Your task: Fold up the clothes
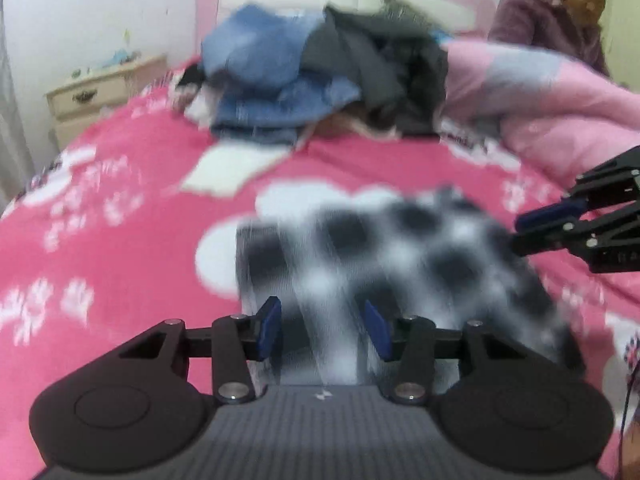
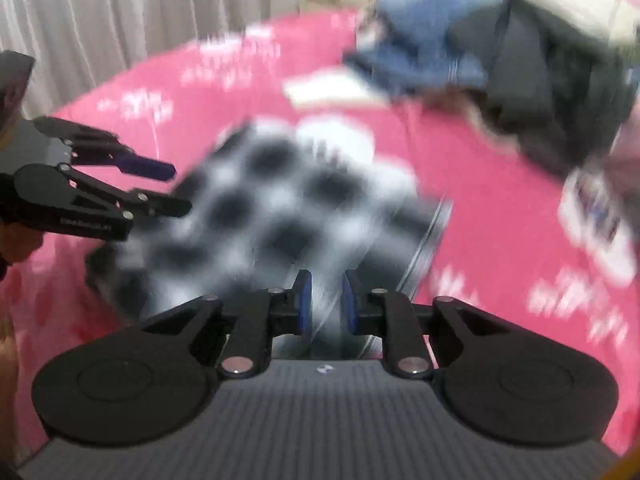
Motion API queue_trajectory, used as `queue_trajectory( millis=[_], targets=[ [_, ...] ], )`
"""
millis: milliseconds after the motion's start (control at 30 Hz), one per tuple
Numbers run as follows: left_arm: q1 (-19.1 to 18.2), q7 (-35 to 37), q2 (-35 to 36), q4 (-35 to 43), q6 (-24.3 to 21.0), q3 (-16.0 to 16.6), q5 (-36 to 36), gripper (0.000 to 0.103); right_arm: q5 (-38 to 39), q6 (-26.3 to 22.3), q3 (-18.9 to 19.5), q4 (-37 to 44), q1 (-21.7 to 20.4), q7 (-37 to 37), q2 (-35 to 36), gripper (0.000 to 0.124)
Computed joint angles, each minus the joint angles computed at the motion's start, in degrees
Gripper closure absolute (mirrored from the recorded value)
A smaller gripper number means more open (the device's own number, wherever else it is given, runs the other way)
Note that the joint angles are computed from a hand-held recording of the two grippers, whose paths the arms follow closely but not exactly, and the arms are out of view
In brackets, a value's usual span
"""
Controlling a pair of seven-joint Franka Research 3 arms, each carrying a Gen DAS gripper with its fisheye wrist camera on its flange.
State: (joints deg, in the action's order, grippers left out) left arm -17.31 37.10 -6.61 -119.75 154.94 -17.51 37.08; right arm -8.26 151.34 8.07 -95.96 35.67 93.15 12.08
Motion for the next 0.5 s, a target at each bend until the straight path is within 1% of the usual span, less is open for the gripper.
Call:
queue_trajectory(
  millis=[67, 100, 133, 167, 233, 300, 367, 433, 467, 500],
  targets=[
    [-0.07, 1.47, 3.91, 3.11, -2.73, -0.16, 0.83, 0.054, -2.57, 1.32, -1.38, 1.9, 0.66, 3.0, 2.5, 0.108],
    [-0.38, 2.17, 6.06, 4.18, -3.97, 0.01, 0.81, 0.05, -2.57, -0.66, -1.68, 3.19, 0.79, 3.7, 4.3, 0.108],
    [-0.62, 1.1, 7.15, 3.87, -3.27, 0.43, 2.34, 0.049, -1.98, -2.9, -1.91, 3.85, 0.87, 3.32, 5.88, 0.108],
    [-0.94, 1.0, 7.03, 3.51, -2.8, 0.79, 3.17, 0.049, -1.07, -1.95, -1.48, 2.57, 0.18, 2.38, 6.46, 0.108],
    [-1.44, 2.3, 6.13, 3.21, -2.73, 1.12, 3.6, 0.05, 0.8, -3.43, -1.35, 3.57, -0.19, 1.9, 6.09, 0.108],
    [-1.39, 3.74, 4.88, 2.92, -2.31, 1.57, -0.38, 0.05, 2.7, -4.77, -1.28, 4.88, -0.51, 2.49, 5.56, 0.108],
    [-0.93, 2.69, 2.94, 1.48, -1.28, 2.08, -4.13, 0.05, 4.18, -2.51, -1.24, 4.06, -1.16, 2.55, 4.13, 0.107],
    [-0.37, 2.81, 1.21, -0.14, -0.34, 2.88, -10.25, 0.044, 6.03, -0.37, -1.65, 2.9, -1.87, 5.37, 3.1, 0.106],
    [-0.13, 2.99, 0.38, -0.87, 0.03, 3.29, -13.42, 0.04, 8.88, 0.6, -1.39, 1.82, -2.85, 6.9, 2.5, 0.105],
    [-0.02, 3.58, -0.23, -2.01, 0.99, 3.88, -17.24, 0.04, 13.3, 1.69, -0.55, 0.27, -4.31, 7.41, 1.97, 0.104]
  ],
)
